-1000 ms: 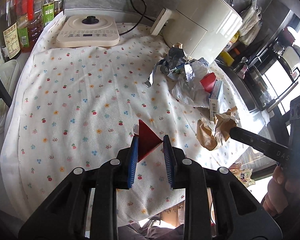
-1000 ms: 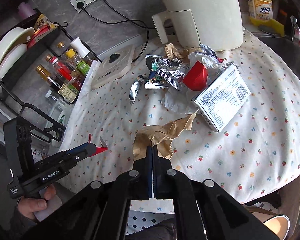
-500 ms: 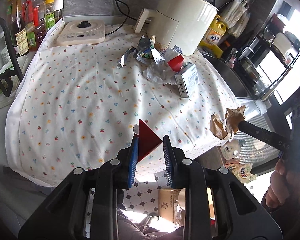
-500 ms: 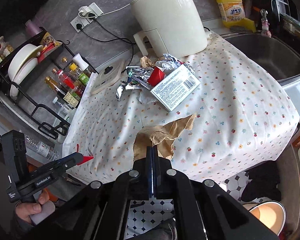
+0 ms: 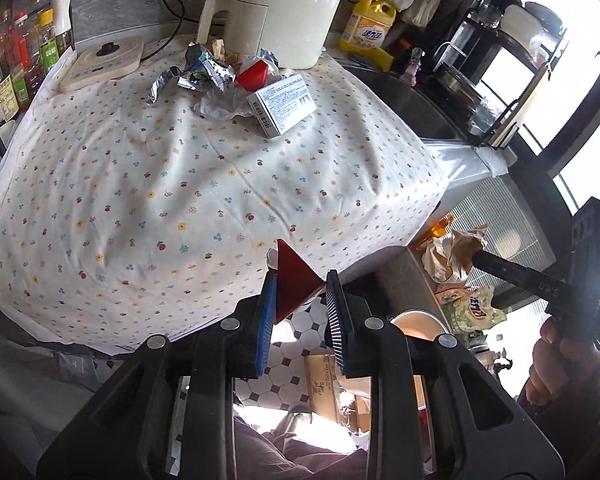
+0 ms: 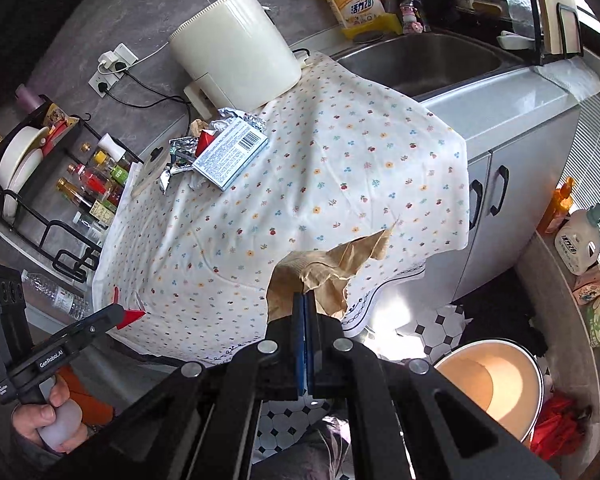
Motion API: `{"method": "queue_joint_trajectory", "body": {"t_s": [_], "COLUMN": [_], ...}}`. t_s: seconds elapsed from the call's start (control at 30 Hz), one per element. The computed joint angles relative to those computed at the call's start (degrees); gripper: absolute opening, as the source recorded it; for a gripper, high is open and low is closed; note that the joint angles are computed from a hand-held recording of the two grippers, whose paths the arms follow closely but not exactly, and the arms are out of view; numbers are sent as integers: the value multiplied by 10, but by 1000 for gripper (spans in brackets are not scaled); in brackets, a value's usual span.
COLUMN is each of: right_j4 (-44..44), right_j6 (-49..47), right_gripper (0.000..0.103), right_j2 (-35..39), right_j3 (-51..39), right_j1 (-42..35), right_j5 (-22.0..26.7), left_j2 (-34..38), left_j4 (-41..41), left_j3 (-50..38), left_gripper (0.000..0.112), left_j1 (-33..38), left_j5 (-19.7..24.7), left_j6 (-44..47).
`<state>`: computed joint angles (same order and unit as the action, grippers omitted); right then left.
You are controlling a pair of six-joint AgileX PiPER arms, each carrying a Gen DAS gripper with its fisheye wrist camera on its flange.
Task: Collect trash
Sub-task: 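Carry the red cone and brown bag down over the white bucket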
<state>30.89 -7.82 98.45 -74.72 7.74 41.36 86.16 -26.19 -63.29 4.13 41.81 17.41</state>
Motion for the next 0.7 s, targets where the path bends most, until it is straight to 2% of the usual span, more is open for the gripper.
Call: {"method": "queue_joint_trajectory", "body": {"t_s": [0.33,0.7], "right_j4": [22,49], "right_j6": [-72,-140], "right_gripper": [2,3], "right_j2": [-67,-76], "right_j3": [192,307], "right_j1": [-119,-222], "right_j5": [-46,-88], "left_j2": [13,43], "left_j4": [53,55], "left_j3": [35,45], "left_gripper": [25,25], "left_j1": [-137,-229], "left_j5": [-37,-54], "left_j6": [-81,-100]}}
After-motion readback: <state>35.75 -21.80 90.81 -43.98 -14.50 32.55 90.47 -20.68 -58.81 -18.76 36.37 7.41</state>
